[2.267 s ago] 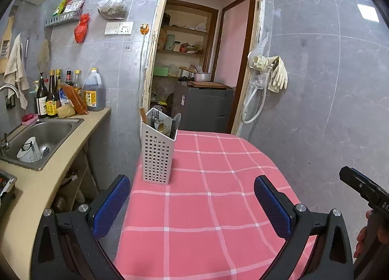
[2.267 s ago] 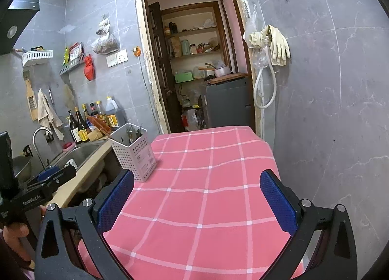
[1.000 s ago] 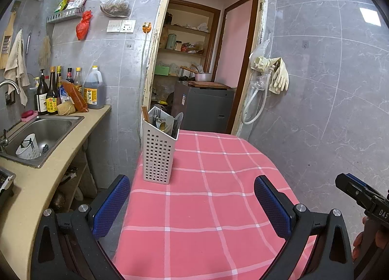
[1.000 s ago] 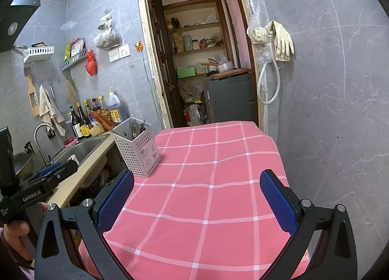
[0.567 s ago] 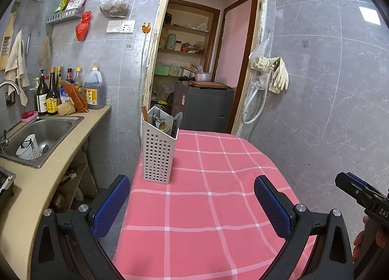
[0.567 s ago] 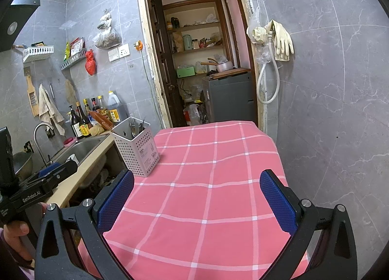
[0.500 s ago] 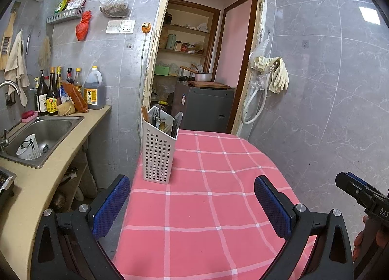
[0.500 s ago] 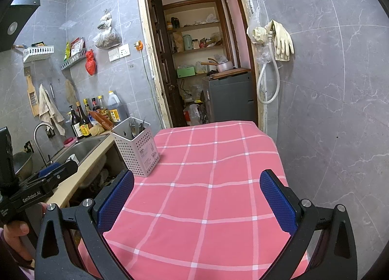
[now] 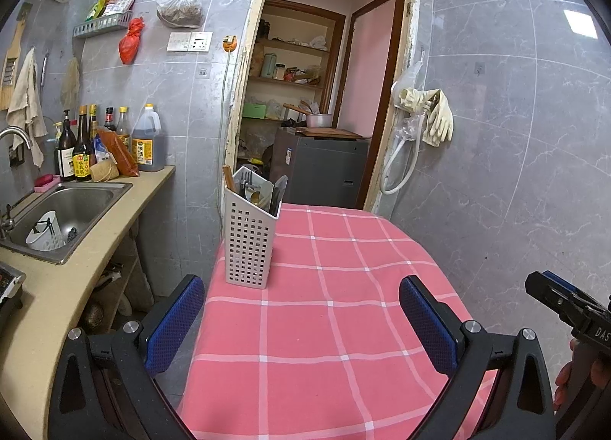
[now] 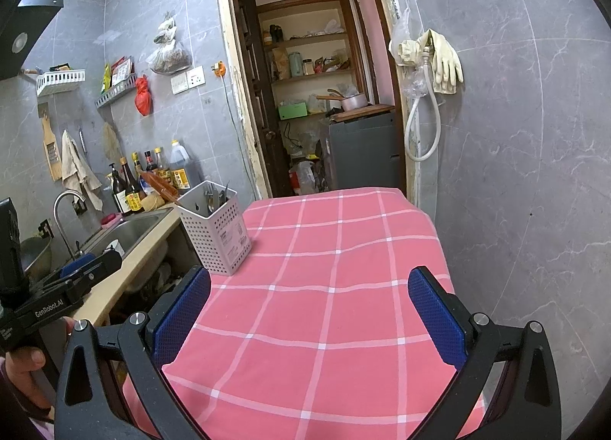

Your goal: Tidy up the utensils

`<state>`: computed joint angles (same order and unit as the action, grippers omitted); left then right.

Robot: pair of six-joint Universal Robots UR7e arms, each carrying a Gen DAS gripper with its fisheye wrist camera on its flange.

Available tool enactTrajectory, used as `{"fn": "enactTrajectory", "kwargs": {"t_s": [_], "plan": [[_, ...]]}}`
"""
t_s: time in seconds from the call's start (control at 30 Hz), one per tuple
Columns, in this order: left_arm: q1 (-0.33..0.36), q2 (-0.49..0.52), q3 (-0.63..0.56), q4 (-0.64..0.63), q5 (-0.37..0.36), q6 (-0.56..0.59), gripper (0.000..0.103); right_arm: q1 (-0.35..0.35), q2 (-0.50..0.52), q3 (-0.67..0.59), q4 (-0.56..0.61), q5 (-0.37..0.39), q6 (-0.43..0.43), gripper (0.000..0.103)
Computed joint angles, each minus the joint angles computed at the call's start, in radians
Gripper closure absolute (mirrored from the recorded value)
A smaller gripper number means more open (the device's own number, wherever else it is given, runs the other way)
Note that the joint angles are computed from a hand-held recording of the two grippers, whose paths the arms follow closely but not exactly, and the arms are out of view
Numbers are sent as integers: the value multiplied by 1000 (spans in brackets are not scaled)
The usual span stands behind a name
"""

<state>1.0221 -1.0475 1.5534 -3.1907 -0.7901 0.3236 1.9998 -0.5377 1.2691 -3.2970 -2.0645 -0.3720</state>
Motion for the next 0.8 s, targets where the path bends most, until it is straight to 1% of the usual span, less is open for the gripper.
{"fn": "enactTrajectory", "kwargs": {"t_s": [0.8], "plan": [[1, -2, -1, 2, 1, 0, 0, 1, 1, -5, 5, -1, 0, 2]]}}
